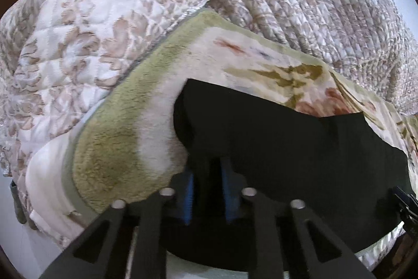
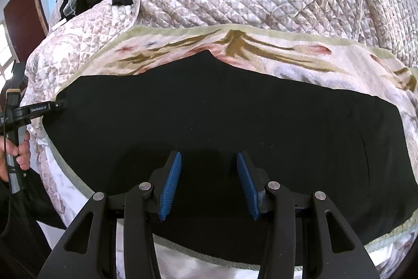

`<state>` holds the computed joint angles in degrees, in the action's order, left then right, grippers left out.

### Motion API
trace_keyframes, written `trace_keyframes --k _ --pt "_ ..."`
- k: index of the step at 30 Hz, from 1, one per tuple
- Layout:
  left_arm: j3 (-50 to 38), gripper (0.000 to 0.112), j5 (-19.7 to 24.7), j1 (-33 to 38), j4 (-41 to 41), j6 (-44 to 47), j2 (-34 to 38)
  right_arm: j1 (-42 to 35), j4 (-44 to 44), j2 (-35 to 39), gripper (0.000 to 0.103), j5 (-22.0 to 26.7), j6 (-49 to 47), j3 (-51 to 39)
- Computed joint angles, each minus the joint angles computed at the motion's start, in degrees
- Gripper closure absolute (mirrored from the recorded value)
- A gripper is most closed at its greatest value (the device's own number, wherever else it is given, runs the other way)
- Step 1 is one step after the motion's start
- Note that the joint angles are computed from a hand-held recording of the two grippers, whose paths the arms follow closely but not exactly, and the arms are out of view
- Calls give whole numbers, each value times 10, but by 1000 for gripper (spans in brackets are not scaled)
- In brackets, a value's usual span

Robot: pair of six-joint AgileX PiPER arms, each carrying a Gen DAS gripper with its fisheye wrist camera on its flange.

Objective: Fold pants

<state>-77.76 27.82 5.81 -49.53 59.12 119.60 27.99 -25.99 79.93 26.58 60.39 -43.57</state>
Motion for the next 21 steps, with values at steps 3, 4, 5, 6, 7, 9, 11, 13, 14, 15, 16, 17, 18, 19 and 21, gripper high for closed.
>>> trace_keyframes --k 3,4,5,6,7,9,11,13,14,15,16,17,18,19,21 --pt "-6 104 20 3 -7 -4 -1 0 2 -5 58 -5 4 4" --pt "-13 104 40 10 -18 -2 1 0 1 -8 58 -5 8 5" --pt "-19 104 64 17 -35 4 2 -1 -1 -12 58 -5 12 7" --pt "-21 104 87 22 -55 15 -1 -3 -2 -17 58 -5 16 9" --pt "-19 104 105 24 -72 25 -6 -5 -3 -21 58 -6 20 11" --pt "-14 104 139 20 -93 33 -18 -11 -2 -29 58 -9 24 16" --pt "-6 104 171 10 -110 37 -33 -19 0 -40 58 -13 29 23" --pt "9 104 189 -8 -126 48 -51 -26 2 -49 58 -16 32 29" --pt "18 104 196 -21 -134 52 -61 -30 0 -55 58 -18 37 33" --pt "23 104 206 -32 -139 53 -67 -33 -4 -60 58 -17 42 37" --pt "25 104 216 -46 -144 55 -70 -36 -7 -65 58 -16 46 40" --pt "27 104 217 -67 -147 52 -72 -42 -1 -69 58 -18 40 43" --pt "27 104 218 -85 -148 47 -72 -47 3 -74 58 -20 37 48" --pt "27 105 214 -103 -148 43 -69 -53 7 -79 58 -20 36 52" --pt "25 105 205 -145 -145 30 -58 -61 12 -88 58 -18 33 60"
